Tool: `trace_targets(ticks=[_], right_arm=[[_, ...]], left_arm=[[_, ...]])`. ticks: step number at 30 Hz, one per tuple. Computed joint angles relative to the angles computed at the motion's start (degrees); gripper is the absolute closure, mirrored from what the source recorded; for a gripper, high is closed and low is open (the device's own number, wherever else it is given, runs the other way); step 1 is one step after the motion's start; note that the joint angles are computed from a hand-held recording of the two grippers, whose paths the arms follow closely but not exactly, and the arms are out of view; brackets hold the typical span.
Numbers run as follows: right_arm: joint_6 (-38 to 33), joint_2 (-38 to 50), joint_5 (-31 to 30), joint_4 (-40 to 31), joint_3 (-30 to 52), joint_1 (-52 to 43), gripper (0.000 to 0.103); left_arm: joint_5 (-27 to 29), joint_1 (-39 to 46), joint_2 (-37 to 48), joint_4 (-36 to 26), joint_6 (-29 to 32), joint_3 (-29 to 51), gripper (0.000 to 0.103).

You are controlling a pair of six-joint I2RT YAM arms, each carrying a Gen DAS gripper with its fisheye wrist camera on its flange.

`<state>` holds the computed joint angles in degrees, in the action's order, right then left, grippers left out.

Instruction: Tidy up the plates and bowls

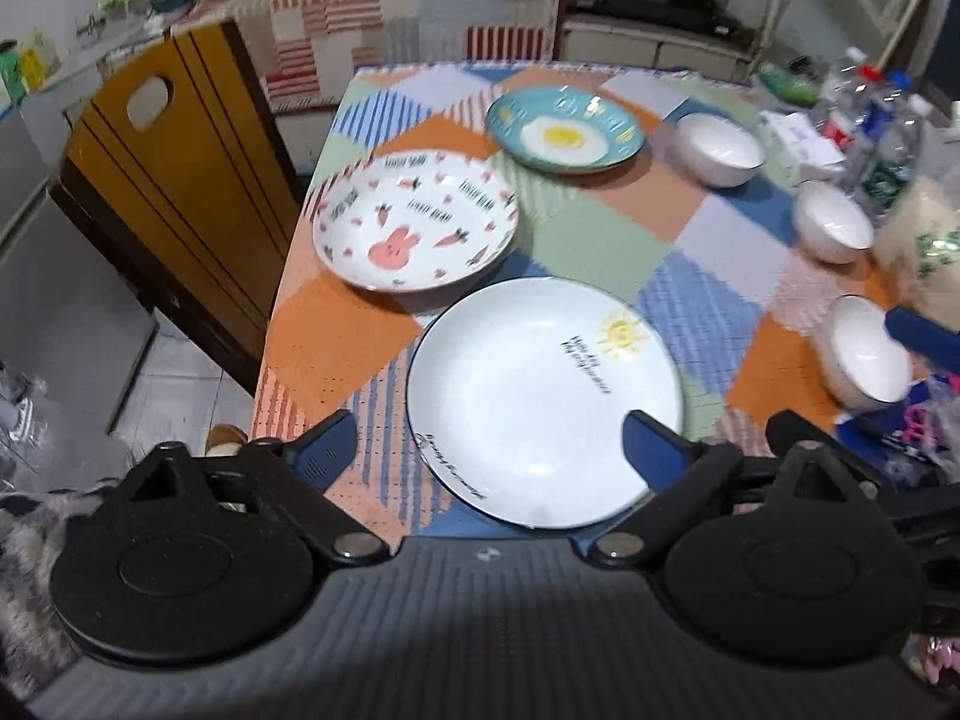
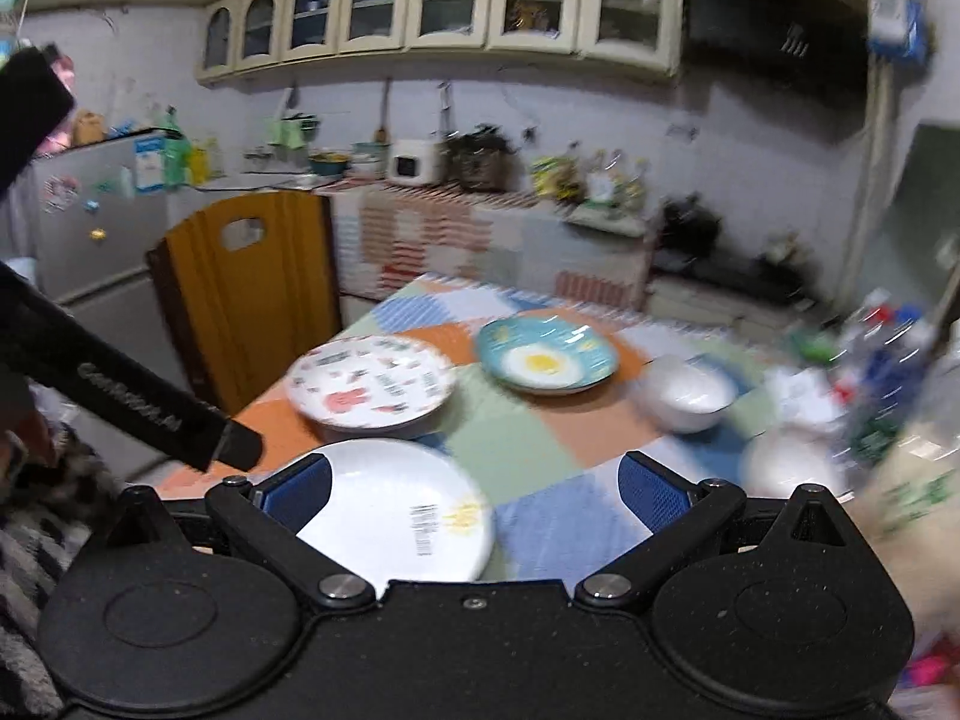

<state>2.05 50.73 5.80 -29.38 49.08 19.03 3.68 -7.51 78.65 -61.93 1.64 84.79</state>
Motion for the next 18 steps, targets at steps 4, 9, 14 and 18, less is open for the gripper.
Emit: trace_targets(ticks=[4,9,14,18], right_arm=[[3.7,9.98,-11.77,3.86,-0.77,-6.99,0.011],[8.75,19.35,-21.12,8.2,-3.23,-10.83,0.016],[10.91,24.7,-22.26,10.56,-4.67,-10.32,0.022],[13.19,25.33,-22.5,14.8,-7.36,-10.51,0.028]], left_arm=[[-0.35,2.25,4.48,5.64,1.1,-3.45,0.018],[1.86,4.59,9.94,8.07,0.79,-5.28,0.018],[0.31,4.73,12.31,11.37,2.57,-8.47,0.019],[2.17,5.56,13.94,12.03,3.28,-9.53,0.032]])
